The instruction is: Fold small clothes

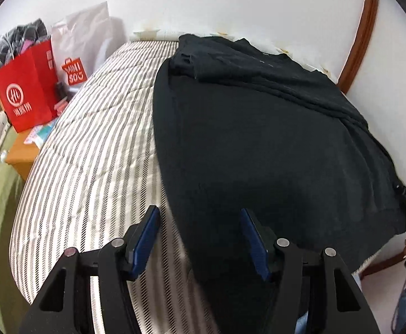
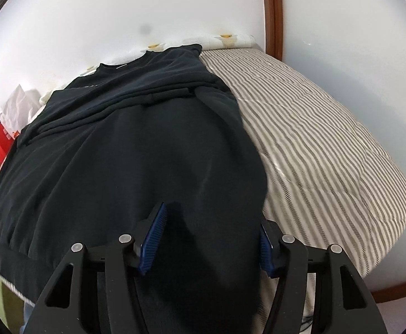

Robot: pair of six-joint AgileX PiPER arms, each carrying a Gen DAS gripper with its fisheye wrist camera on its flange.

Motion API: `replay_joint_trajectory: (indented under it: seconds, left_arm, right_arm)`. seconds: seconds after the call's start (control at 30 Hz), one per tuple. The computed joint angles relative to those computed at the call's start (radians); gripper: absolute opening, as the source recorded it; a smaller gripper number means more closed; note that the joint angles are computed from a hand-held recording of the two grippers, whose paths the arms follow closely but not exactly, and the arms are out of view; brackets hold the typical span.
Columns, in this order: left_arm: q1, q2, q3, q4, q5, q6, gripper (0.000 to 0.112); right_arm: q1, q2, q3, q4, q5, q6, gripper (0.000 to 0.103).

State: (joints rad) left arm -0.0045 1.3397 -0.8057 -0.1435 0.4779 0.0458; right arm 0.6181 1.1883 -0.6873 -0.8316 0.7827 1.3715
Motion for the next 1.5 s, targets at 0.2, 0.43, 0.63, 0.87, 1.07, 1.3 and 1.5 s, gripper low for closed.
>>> replay_joint_trajectory:
  seconds: [0.2,0.43,0.63,0.87,1.07,1.3,1.5]
  left_arm:
    - [-0.103,0.03,-0.018,0.257,-0.035,-0.293,0.01]
    - [0.117,-0.049,-0.046,-0.315,0.107,0.292,0.008]
    - [0.216,-0.082,-0.096,-0.514,0.208,0.479,0.008]
    - [0.183,0.017,-0.294,-0.49,0.189,0.419,0.008]
    - [0.136,0.206,-0.574,-0.377,0.181,0.242,0.008]
    - [0.094,0.48,-0.933,-0.204,0.251,-0.001,0.008]
    - [0.052,0.759,-1.288,-0.06,0.378,-0.148,0.008]
  right_arm:
    - [0.028,0.043,-0.046,0.017,0.009,-0.08,0.01]
    - [-0.043,-0.202,0.006,0.126,-0.022,-0.265,0.008]
    - [-0.028,-0.263,-0.026,0.137,-0.023,-0.305,0.008]
    - [-0.106,-0.129,-0.23,0.143,-0.089,-0.357,0.008]
    - [-0.24,0.056,-0.493,0.301,-0.131,-0.562,0.008]
    - [-0.381,0.339,-0.804,0.533,-0.147,-0.797,0.008]
    - [-0.453,0.594,-1.049,0.654,-0.08,-0.903,0.009]
